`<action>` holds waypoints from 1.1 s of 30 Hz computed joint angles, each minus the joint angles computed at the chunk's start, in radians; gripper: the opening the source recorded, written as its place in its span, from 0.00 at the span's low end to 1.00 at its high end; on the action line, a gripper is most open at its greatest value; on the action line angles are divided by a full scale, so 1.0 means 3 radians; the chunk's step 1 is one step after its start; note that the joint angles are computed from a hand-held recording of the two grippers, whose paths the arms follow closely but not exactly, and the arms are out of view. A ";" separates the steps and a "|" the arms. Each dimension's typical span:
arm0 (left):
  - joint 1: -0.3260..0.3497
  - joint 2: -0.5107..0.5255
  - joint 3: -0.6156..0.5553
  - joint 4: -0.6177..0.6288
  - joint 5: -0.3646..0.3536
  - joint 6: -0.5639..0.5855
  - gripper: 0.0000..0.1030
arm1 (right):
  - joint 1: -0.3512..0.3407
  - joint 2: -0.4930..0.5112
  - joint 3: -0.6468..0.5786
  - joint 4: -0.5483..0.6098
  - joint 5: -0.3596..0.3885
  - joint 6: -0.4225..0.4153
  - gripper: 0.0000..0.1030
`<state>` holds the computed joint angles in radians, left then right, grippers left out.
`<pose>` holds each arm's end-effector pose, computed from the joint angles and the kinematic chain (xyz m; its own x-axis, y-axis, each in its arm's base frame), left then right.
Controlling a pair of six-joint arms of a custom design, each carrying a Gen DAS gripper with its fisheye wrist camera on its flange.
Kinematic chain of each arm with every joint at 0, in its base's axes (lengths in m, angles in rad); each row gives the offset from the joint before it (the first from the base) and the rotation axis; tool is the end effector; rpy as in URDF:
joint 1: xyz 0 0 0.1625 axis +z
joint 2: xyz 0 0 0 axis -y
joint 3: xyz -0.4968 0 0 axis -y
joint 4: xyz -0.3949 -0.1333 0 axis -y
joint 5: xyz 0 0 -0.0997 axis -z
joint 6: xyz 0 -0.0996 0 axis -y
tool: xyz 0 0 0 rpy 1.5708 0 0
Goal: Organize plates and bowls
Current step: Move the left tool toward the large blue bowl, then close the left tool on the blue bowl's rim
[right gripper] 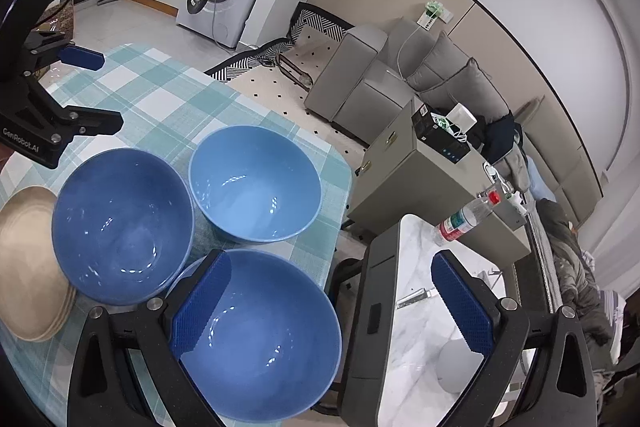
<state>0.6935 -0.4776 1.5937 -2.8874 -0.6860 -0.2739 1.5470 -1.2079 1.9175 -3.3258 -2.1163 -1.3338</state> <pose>-0.4230 -0.6252 -0.0059 -0.7078 0.2047 -0.6761 0.5839 0.7082 -0.3968 0.0673 -0.6014 0.4132 -0.2097 -0.3773 0.9020 -0.8176 0.5737 0.0498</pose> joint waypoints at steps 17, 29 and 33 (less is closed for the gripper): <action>0.0159 0.0112 -0.0263 0.0242 -0.0074 0.0030 1.00 | -0.0072 0.0396 -0.0459 0.0293 -0.0041 0.0188 0.99; 0.0255 0.0199 -0.0447 0.0406 -0.0132 0.0047 1.00 | -0.0111 0.0616 -0.0710 0.0438 -0.0076 0.0329 0.99; 0.0279 0.0233 -0.0511 0.0452 -0.0137 0.0034 1.00 | -0.0143 0.0648 -0.0776 0.0529 -0.0051 0.0409 0.99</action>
<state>0.7771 -0.4076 1.4403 -2.7518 -0.7271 -0.2636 1.5043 -1.0137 1.6846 -3.1671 -2.1316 -1.2111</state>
